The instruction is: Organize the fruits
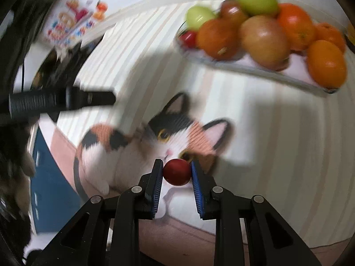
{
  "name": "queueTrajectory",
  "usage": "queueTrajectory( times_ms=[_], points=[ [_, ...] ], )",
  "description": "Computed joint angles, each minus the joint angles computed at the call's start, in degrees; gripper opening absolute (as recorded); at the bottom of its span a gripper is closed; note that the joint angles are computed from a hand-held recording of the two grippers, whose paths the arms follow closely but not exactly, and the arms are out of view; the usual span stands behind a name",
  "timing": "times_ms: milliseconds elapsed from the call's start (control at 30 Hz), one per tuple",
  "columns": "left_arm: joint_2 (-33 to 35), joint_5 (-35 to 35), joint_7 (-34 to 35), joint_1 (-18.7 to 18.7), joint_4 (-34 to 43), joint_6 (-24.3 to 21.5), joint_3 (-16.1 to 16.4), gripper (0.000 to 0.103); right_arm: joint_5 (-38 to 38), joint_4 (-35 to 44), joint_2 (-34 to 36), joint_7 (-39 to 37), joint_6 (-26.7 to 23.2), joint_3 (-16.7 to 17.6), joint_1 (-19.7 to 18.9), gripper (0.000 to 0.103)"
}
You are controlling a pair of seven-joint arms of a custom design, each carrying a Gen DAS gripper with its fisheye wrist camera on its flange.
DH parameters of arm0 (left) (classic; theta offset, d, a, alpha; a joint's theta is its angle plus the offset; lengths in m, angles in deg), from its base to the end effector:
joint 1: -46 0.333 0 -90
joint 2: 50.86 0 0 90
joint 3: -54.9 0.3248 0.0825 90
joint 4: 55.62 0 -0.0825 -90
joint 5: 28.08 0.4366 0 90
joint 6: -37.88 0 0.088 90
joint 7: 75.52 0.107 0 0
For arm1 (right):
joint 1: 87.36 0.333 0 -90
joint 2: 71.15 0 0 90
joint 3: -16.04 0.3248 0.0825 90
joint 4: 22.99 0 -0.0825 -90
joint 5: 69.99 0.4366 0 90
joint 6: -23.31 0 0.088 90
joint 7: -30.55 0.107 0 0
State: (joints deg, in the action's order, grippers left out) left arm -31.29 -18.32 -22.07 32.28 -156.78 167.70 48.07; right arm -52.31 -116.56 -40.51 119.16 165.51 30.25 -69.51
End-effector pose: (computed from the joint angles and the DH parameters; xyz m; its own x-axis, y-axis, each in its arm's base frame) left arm 0.6665 -0.2385 0.3692 0.1889 -0.9820 0.0076 -0.9640 -0.1869 -0.1891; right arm 0.6582 0.3814 0.3286 0.3367 -0.8683 -0.3643 -0.9309 -0.2489 -0.2672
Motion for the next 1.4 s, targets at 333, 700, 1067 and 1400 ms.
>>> queueTrajectory(
  times_ms=[333, 700, 1067, 1400],
  points=[
    [5.11, 1.05, 0.78, -2.1, 7.68, -0.53, 0.26, 0.094, -1.02, 5.75, 1.7, 6.68, 3.56, -3.43, -3.09, 0.028],
    [8.74, 4.37, -0.06, -5.14, 14.4, 0.25, 1.61, 0.094, -7.01, 11.8, 5.73, 14.44, 4.05, -5.64, -3.46, 0.083],
    [-1.35, 8.26, -1.52, -5.87, 5.46, 5.45, 0.56, 0.094, -27.7, -0.72, -10.56, 30.96, -0.87, -12.43, 2.46, 0.099],
    [-14.44, 14.72, -10.94, -5.48, -4.87, 6.93, -3.13, 0.094, -32.44, -15.08, -27.2, 34.44, 1.11, -9.72, 1.72, 0.099]
  ],
)
